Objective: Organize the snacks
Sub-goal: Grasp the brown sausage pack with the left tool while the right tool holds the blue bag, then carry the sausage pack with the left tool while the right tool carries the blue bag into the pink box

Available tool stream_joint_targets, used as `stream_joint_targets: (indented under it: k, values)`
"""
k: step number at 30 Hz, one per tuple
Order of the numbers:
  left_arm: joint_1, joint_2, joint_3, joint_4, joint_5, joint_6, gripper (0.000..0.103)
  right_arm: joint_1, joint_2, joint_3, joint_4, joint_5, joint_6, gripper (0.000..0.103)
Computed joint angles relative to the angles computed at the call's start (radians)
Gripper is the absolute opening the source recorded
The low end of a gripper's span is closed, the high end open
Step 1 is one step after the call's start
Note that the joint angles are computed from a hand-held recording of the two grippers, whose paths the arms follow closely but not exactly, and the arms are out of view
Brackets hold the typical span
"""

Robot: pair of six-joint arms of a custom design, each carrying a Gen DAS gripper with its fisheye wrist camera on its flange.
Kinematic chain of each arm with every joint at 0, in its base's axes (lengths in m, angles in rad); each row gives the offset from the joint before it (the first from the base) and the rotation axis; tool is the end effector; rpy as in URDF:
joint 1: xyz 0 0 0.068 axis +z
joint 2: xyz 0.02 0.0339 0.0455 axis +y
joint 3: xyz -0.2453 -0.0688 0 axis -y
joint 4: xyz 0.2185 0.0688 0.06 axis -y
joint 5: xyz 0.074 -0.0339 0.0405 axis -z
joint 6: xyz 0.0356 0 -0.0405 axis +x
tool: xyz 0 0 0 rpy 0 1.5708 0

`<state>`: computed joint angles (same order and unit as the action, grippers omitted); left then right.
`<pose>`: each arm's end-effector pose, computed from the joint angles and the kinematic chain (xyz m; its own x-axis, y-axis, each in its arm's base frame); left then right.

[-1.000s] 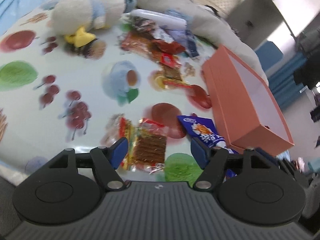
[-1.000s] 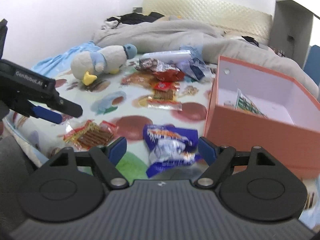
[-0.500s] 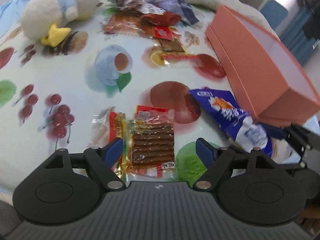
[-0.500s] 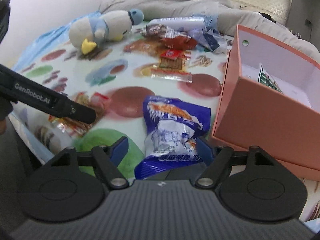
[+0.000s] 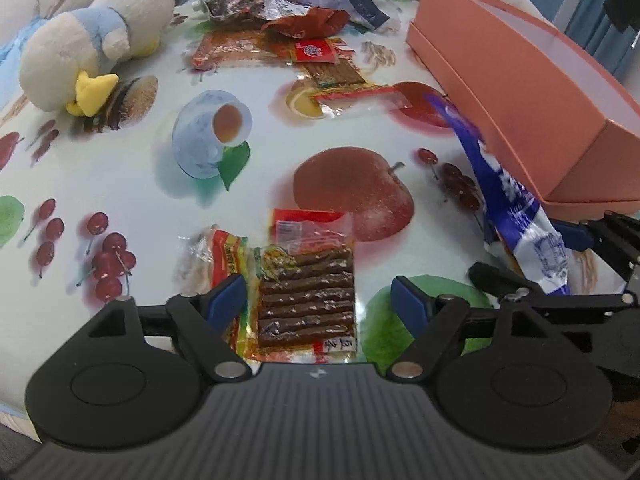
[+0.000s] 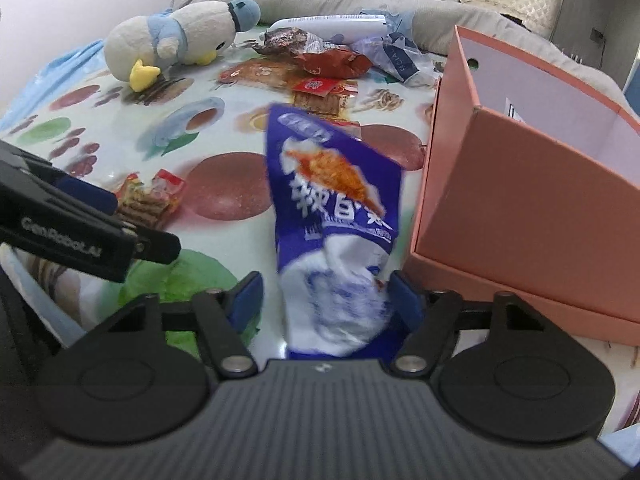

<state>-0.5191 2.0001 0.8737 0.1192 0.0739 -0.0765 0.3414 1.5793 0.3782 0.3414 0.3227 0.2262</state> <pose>0.2841 -0.1654 0.0725 -0.7723 0.3535 -0.5279 0.4714 0.8759 -0.1031 0.2180 0.0655 0.0951 -0.7232 -0.0312 -0.6899 0.0407 0.9953 -0.0878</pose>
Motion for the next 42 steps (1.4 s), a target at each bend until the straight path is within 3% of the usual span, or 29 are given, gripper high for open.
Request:
stream_joint_targets:
  k: [1, 2, 8, 11, 25, 42]
  values:
    - [-0.004, 0.0, -0.001, 0.004, -0.016, -0.003, 0.074, 0.006, 0.003, 0.006, -0.007, 0.014, 0.0, 0.057]
    - [-0.009, -0.001, -0.004, 0.009, -0.035, -0.002, 0.068, 0.009, 0.003, 0.013, -0.015, 0.021, -0.003, 0.057]
    - [-0.006, -0.027, -0.047, 0.047, -0.026, 0.02, 0.056, 0.023, -0.021, 0.023, -0.061, 0.033, 0.004, 0.046]
    - [-0.017, -0.051, -0.071, 0.057, -0.029, -0.001, 0.055, 0.023, -0.047, 0.02, -0.086, 0.024, 0.026, 0.042]
    - [-0.003, -0.246, -0.185, 0.058, 0.044, -0.197, 0.055, 0.097, -0.225, 0.064, -0.314, 0.041, 0.111, 0.041]
    - [0.009, -0.501, -0.228, -0.031, 0.073, -0.226, 0.055, 0.138, -0.445, 0.144, -0.536, 0.092, 0.134, 0.041]
